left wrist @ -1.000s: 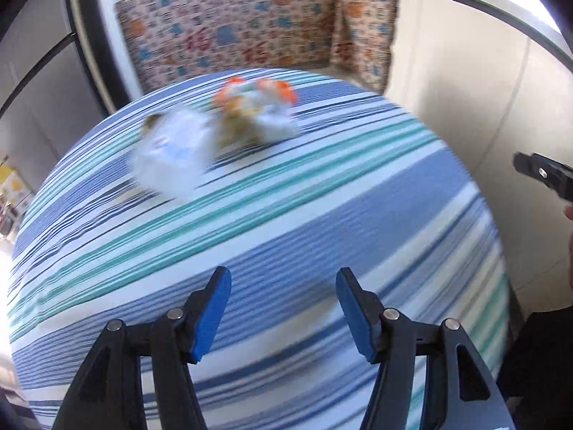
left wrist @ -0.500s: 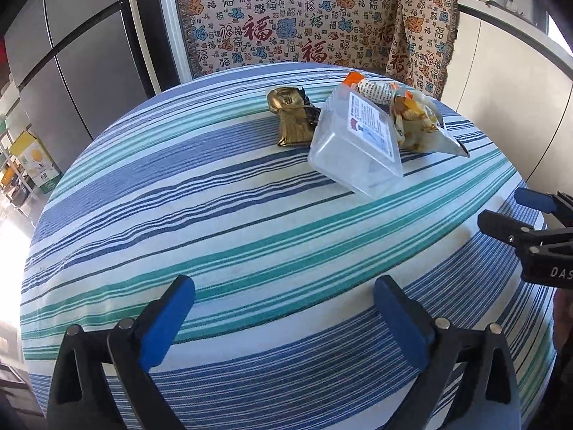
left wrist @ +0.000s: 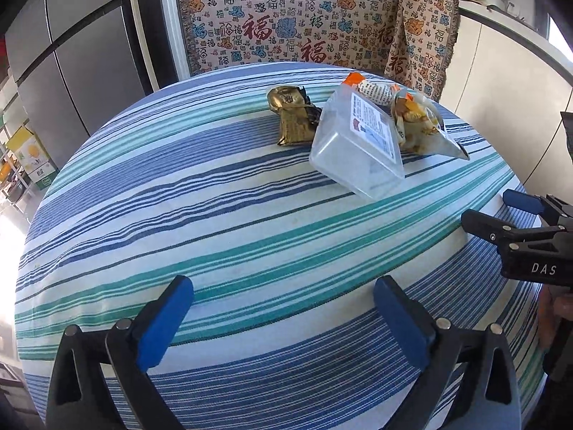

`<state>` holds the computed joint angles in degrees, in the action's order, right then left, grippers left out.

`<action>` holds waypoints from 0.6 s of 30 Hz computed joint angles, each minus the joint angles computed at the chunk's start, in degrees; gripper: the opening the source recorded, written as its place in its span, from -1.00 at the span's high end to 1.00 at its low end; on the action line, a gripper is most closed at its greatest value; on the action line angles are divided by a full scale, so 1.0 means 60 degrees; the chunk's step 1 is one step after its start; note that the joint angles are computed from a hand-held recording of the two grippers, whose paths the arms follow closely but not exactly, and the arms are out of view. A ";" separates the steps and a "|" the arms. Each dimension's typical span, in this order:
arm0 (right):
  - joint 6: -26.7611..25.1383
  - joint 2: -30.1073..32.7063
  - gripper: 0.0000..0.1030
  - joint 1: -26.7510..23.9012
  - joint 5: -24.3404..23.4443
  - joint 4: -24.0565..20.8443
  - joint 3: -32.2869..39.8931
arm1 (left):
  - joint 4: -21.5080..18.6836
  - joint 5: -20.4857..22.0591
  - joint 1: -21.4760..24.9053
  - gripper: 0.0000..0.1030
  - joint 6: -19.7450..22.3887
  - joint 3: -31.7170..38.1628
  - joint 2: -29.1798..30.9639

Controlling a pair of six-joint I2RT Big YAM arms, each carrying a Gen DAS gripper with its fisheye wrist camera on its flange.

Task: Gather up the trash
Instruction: 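Grasp the clear plastic box with the left gripper and lift it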

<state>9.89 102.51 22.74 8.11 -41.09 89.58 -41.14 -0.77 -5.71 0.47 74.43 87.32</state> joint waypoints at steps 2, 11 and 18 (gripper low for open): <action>-0.0004 -0.0001 -0.99 -0.0002 -0.0001 0.0003 -0.0002 | -0.0020 0.0427 0.0091 -0.99 0.0289 0.0052 0.0012; 0.0009 0.0007 -0.99 -0.0010 0.0003 0.0003 0.0009 | -0.0128 0.1002 -0.0028 -0.99 0.1588 0.1545 0.0824; 0.0007 -0.0005 -0.99 -0.0009 0.0003 0.0005 -0.0005 | -0.0465 0.0397 -0.0404 -0.87 0.2692 0.2639 0.1778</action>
<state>9.93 102.48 22.69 8.13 -41.06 89.55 -43.93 1.61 -8.13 16.62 90.26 97.99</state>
